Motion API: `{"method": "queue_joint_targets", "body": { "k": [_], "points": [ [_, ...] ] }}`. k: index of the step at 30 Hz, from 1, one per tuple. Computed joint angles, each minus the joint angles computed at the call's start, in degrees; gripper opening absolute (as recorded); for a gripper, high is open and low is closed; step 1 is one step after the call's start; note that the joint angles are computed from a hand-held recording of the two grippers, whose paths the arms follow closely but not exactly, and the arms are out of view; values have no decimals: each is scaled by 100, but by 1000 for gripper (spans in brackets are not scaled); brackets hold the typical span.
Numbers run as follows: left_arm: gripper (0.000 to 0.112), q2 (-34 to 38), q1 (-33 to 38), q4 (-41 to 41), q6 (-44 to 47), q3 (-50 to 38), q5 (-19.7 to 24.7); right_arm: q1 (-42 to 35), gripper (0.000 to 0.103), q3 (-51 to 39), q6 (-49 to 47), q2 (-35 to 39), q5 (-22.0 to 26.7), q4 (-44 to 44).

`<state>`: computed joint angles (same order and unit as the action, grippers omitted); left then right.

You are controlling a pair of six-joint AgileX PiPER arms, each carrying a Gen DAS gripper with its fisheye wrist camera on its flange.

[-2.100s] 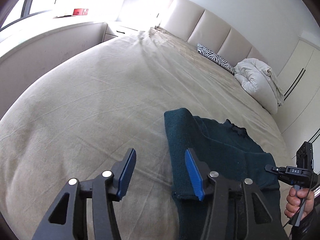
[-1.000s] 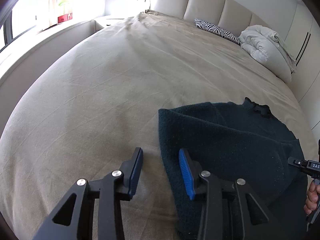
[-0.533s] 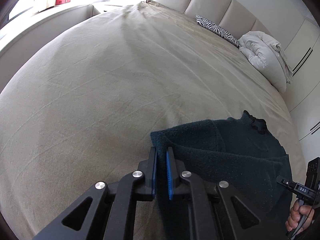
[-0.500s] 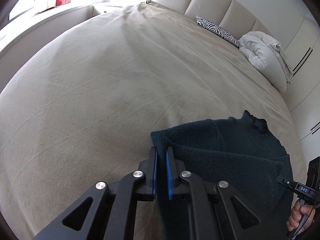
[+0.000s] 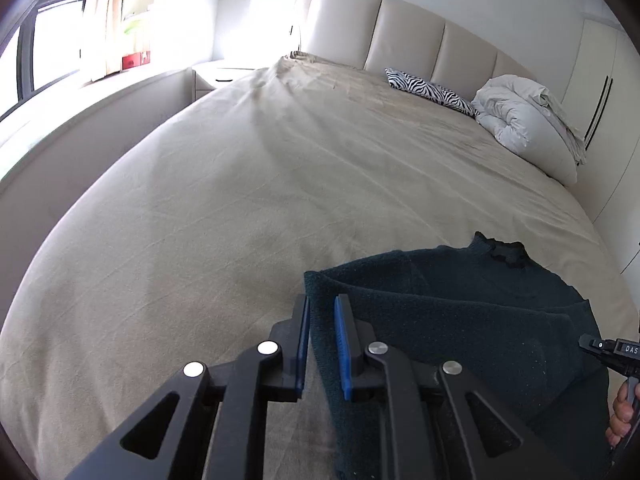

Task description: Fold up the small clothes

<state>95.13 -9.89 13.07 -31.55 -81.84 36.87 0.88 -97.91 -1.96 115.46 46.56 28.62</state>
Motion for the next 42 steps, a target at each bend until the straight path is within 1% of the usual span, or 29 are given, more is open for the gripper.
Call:
{"method": "queue_joint_targets", "body": {
  "k": [3,5,6,7,8,9,10,12,15,16,17,18,19,20,21,22,23,24,25,26,28,29,30,32,33,34,36,39,42],
  "points": [
    [14,-261,-599,860,-305,255,149,54,10,402,-543,-391,-298,513],
    [14,-140,-733,852,-300,343,253,251,10,289,-656,-342,-204,411],
    [14,-9,-720,678,-194,358,361,360,10,181,-549,-247,-122,202],
    [15,77,-705,633,-206,457,358,445,10,41,-368,-101,-12,-21],
    [15,52,-735,817,-360,669,203,483,10,-108,-197,86,129,-192],
    [15,7,-823,1159,-594,816,132,430,9,-71,-234,192,104,-134],
    [15,-10,-906,1381,-704,855,174,330,6,112,-473,160,-73,152],
    [15,-34,-1049,1714,-834,901,289,70,4,378,-855,77,-142,770],
    [15,-113,-1287,2153,-1146,891,504,27,6,676,-678,-260,-335,604],
    [17,-178,-1370,2334,-1304,972,508,50,12,831,-783,-427,-475,676],
    [18,-170,-1425,2403,-1353,1002,522,36,12,1003,-1098,-566,-572,972],
    [20,-110,-1433,2366,-1314,1007,530,42,12,1057,-1271,-629,-561,1151],
    [21,-50,-1419,2323,-1292,1030,509,77,11,1016,-1247,-607,-499,1101],
    [22,-44,-1362,2274,-1285,1072,424,139,12,901,-1009,-506,-402,822],
    [24,-51,-1306,2159,-1220,1050,405,156,12,825,-858,-338,-269,657],
    [31,-69,-1278,2073,-1153,991,487,109,12,799,-876,-210,-168,721],
    [33,-136,-1277,2028,-1107,972,569,25,12,992,-1105,-301,-293,1014],
    [37,-270,-1270,1966,-1059,1031,592,-60,12,1224,-1268,-439,-363,1285],
    [43,-447,-1272,1933,-1080,1137,610,-112,12,1398,-1213,-617,-410,1327],
    [48,-639,-1272,1899,-1124,1261,624,-111,12,1608,-1128,-853,-551,1235],
    [65,-1153,-1249,1699,-1167,1621,566,-120,12,2091,-1249,-1412,-817,1114],
    [68,-1481,-1236,1552,-1193,1861,516,-156,13,2401,-1479,-1739,-947,1243],
    [74,-1816,-1237,1374,-1218,2111,492,-210,18,2740,-1736,-2091,-1069,1421],
    [76,-2442,-1170,764,-1066,2559,494,-267,42,3445,-1976,-2831,-1354,1588],
    [76,-2734,-1138,366,-906,2768,514,-286,63,3798,-2115,-3190,-1510,1723],
    [76,-3011,-1151,48,-821,2972,572,-382,68,4106,-2439,-3520,-1559,2002],
    [76,-3522,-1370,-238,-991,3360,760,-661,68,4534,-2743,-4071,-1288,2142],
    [76,-4163,-1756,-613,-1415,3826,1036,-1199,68,4934,-2808,-4560,-603,2163],
    [76,-4599,-2521,-320,-2266,4056,1482,-1804,68,5310,-2967,-5110,-22,2035]
  ]
}}
